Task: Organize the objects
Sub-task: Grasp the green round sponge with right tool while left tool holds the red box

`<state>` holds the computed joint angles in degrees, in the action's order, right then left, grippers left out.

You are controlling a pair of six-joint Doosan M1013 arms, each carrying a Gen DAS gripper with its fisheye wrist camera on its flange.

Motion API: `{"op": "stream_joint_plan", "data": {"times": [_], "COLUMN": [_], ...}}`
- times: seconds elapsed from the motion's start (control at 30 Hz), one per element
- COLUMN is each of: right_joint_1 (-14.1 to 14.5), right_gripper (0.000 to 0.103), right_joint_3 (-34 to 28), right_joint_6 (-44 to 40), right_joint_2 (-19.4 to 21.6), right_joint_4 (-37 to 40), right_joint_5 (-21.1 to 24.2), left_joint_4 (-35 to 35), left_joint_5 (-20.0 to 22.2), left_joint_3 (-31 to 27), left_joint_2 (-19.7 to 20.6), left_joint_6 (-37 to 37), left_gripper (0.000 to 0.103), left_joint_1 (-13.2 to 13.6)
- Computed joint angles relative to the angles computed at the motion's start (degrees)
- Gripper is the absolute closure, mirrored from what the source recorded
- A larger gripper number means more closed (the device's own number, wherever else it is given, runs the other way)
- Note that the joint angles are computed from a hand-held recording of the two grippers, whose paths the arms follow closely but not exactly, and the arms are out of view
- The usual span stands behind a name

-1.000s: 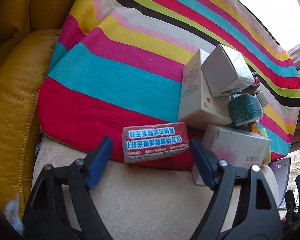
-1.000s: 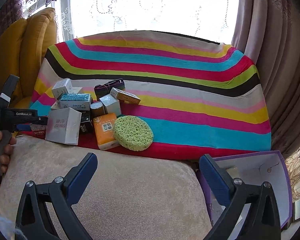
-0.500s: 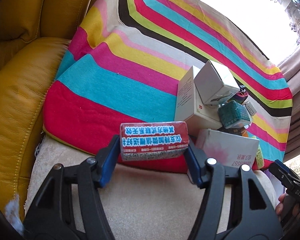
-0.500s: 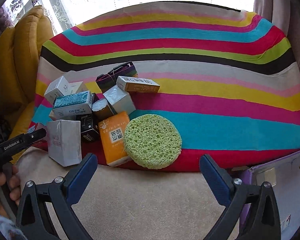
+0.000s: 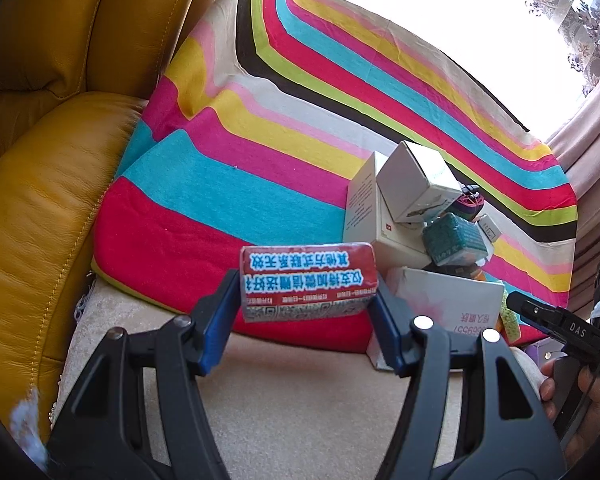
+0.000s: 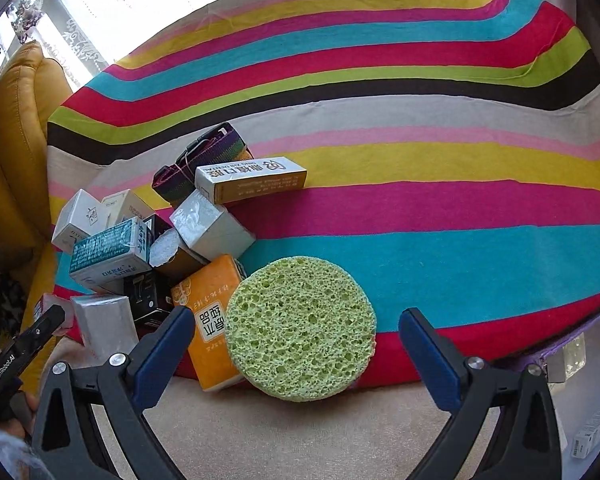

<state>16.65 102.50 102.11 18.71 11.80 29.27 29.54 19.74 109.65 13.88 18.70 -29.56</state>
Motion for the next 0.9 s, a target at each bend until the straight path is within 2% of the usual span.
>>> {"op": "stream_joint_plan", "data": {"times": [0.07, 0.17, 0.23, 0.4, 0.5, 0.63, 0.77, 0.9], "right_joint_1": [-0.23, -0.38, -0.27, 0.16, 1.30, 3.17, 4.85, 5.84], "right_gripper": [0.001, 0.009, 0.020, 0.021, 0.021, 0.021, 0.021, 0.021], "right_joint_3": [-0.24, -0.63, -0.70, 0.65, 2.26, 4.31, 5.97, 7.72], "right_joint_6": [0.02, -1.21, -1.19, 1.03, 8.13, 22.16, 34.96, 43.42], "right_joint_2": [0.38, 1.03, 1.29, 0.42, -1.06, -2.94, -4.54, -6.01], "right_joint_4": [0.72, 1.94, 1.54, -0.90, -8.89, -24.25, -37.92, -46.93], "right_joint_5": [0.48, 1.27, 1.53, -1.11, -4.28, -7.05, -7.59, -7.64], "left_joint_4": [1.89, 6.24, 10.20, 18.53, 24.04, 29.71, 32.11, 33.53], "left_joint_5": [-0.13, 0.01, 0.08, 1.25, 2.48, 4.36, 5.39, 6.75], "left_joint_3": [0.19, 0.28, 0.55, 0.89, 1.26, 1.54, 1.48, 0.92], "left_joint_2": [-0.13, -0.27, -0.58, -1.14, -1.60, -2.26, -2.51, -2.33], "left_joint_6": [-1.85, -5.72, -9.11, -16.13, -20.55, -24.61, -25.46, -24.67], "left_gripper": [0.037, 0.038, 0.038, 0.038, 0.038, 0.038, 0.038, 0.038], "left_joint_1": [-0.23, -0.67, -1.11, -2.21, -3.07, -4.49, -6.01, -7.79]}}
